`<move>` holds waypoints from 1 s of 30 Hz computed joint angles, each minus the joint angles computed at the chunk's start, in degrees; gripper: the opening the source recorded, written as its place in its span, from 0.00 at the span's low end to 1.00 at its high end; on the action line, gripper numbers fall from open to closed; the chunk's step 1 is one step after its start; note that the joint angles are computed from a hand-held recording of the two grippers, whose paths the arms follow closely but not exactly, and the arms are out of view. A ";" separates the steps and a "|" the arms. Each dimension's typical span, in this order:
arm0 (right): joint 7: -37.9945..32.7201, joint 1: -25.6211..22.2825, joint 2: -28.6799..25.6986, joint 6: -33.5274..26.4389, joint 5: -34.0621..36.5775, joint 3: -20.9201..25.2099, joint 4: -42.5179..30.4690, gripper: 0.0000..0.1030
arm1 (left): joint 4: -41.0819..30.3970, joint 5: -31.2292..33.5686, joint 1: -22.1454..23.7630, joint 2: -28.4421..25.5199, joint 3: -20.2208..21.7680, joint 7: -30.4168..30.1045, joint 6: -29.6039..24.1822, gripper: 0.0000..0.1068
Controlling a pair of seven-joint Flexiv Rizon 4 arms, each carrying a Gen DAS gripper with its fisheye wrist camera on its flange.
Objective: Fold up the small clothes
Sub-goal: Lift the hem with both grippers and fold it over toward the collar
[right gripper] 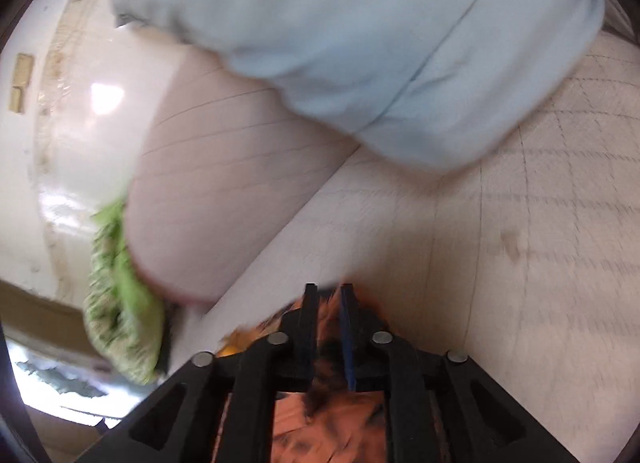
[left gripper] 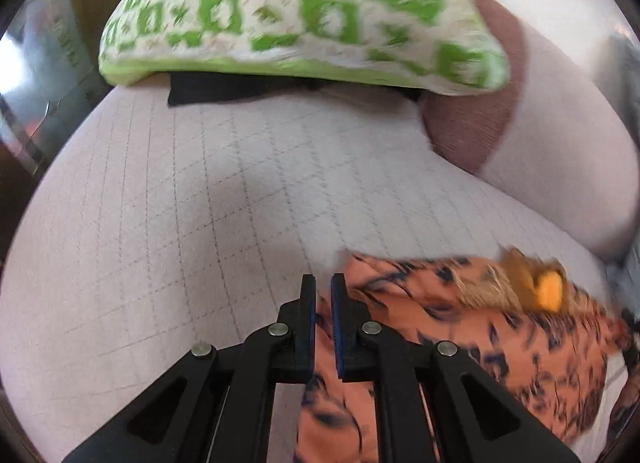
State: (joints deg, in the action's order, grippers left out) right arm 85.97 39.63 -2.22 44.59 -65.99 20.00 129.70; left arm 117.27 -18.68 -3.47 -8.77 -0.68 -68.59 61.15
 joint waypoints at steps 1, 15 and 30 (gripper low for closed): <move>-0.88 0.07 -0.34 -1.04 0.51 0.03 -0.04 0.22 | 1.29 -3.97 0.59 0.12 -0.58 1.38 0.94 0.07; -34.95 13.36 -13.52 -14.84 5.90 1.21 -21.45 0.48 | 29.79 -1.77 -3.95 24.67 -0.13 3.55 9.91 0.53; -53.72 16.02 -29.51 -18.37 16.09 -14.14 -43.55 0.46 | 23.42 -6.43 -4.66 16.64 4.70 10.66 5.54 0.53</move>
